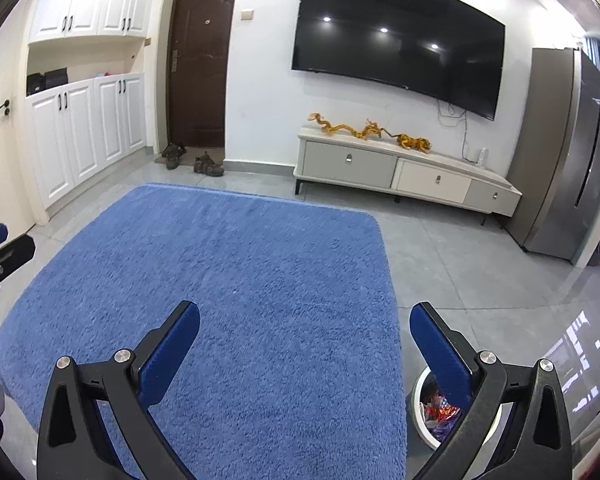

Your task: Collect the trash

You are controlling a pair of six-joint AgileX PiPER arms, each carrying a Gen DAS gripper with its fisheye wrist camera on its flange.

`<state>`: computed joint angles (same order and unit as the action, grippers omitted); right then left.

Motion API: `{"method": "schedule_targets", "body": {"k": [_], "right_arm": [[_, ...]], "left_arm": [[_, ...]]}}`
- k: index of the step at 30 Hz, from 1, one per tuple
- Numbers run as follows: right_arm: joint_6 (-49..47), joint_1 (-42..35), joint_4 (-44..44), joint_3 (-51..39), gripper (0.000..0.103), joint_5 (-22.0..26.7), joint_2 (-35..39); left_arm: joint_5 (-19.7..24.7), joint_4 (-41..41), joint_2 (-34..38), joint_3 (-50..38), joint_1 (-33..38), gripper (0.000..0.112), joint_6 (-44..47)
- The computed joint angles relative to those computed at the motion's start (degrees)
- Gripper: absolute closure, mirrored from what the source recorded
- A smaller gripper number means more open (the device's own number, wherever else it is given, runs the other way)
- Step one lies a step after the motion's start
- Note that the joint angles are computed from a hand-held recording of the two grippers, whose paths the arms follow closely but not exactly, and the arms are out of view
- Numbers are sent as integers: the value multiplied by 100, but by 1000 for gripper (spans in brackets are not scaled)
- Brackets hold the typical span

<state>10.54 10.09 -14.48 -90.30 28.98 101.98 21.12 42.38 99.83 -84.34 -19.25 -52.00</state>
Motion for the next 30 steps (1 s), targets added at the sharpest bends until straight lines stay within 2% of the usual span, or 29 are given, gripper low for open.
{"method": "schedule_targets", "body": {"k": [7, 14, 21, 30], "right_arm": [[714, -5, -612, -37, 0, -111, 109], [1022, -68, -857, -19, 0, -181, 170], [981, -165, -799, 107, 0, -333, 172], [760, -411, -581, 428, 0, -634, 52]], "left_arm": [[73, -745, 290, -379, 60, 9, 724], [244, -1009, 487, -662, 12, 9, 1067], [461, -993, 633, -912, -47, 9, 1063], [778, -478, 787, -1167, -325, 9, 592]]}}
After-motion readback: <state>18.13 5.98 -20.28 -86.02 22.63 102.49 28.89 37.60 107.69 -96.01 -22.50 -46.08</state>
